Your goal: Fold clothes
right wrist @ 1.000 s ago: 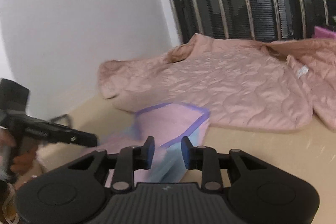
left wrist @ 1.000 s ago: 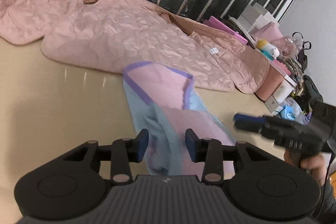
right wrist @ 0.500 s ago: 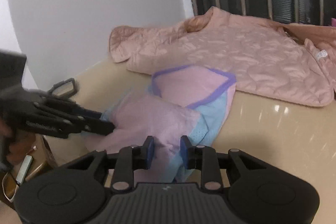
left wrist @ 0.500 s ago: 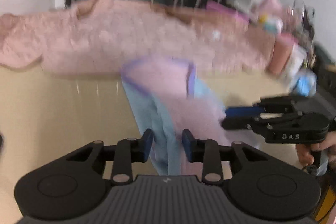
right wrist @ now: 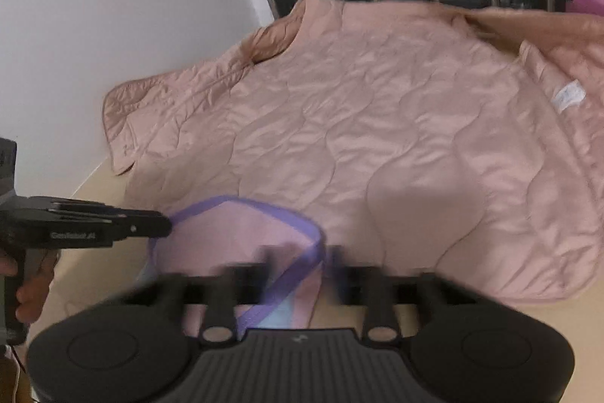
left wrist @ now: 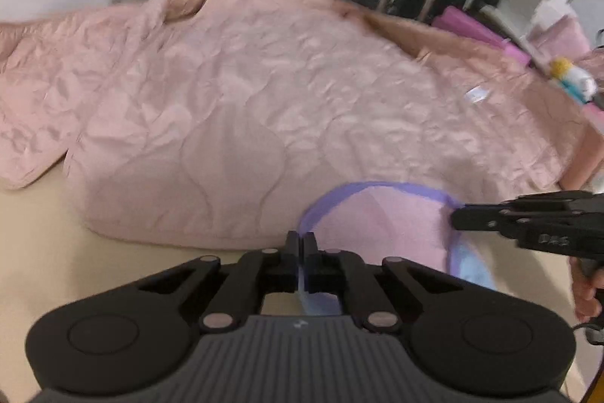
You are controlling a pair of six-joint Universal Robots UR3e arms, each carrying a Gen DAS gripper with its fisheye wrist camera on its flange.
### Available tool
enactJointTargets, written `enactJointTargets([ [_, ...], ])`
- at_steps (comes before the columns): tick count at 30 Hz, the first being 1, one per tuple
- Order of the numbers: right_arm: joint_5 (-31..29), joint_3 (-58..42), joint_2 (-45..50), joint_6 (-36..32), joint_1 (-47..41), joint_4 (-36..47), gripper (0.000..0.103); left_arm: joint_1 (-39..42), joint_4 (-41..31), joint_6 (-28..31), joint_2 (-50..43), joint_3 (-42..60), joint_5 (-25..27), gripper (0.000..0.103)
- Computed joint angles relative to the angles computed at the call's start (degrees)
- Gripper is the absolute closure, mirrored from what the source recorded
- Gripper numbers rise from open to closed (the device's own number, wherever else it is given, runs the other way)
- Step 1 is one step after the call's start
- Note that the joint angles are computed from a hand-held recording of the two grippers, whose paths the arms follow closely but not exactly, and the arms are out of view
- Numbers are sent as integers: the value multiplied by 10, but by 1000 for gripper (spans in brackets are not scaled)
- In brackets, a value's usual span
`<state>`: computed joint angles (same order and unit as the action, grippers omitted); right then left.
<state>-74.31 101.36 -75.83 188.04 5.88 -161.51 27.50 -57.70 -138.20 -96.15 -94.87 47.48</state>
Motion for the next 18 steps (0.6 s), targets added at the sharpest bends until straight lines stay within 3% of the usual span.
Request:
enactJointTargets([
  [3, 1, 52, -33, 0, -2, -52, 99, 55, -48, 67, 78, -53, -73, 102],
  [5, 23, 121, -89, -14, -8, -110, 99, 113, -153, 170, 171, -92, -123, 102],
  [8, 72, 241, -215, -79, -14, -121, 99, 256, -493, 466, 345, -114, -135, 102],
  [11, 124, 345, -388, -171, -17, -30, 96, 432, -814, 744, 419, -73, -37, 97],
  [13, 111, 365, -466, -214, 9, 72, 88, 483, -864, 784, 407, -62, 28, 94],
  [15, 129, 377, -518, -220, 4, 114, 62, 501, -893, 786, 394, -40, 28, 86],
  [17, 169, 388, -522, -189, -21, 63, 52, 497, -926, 786, 377, -7, -19, 67],
  [18, 171, 392, -506, -155, -19, 9, 52, 477, -922, 769, 366, 1, -47, 63],
])
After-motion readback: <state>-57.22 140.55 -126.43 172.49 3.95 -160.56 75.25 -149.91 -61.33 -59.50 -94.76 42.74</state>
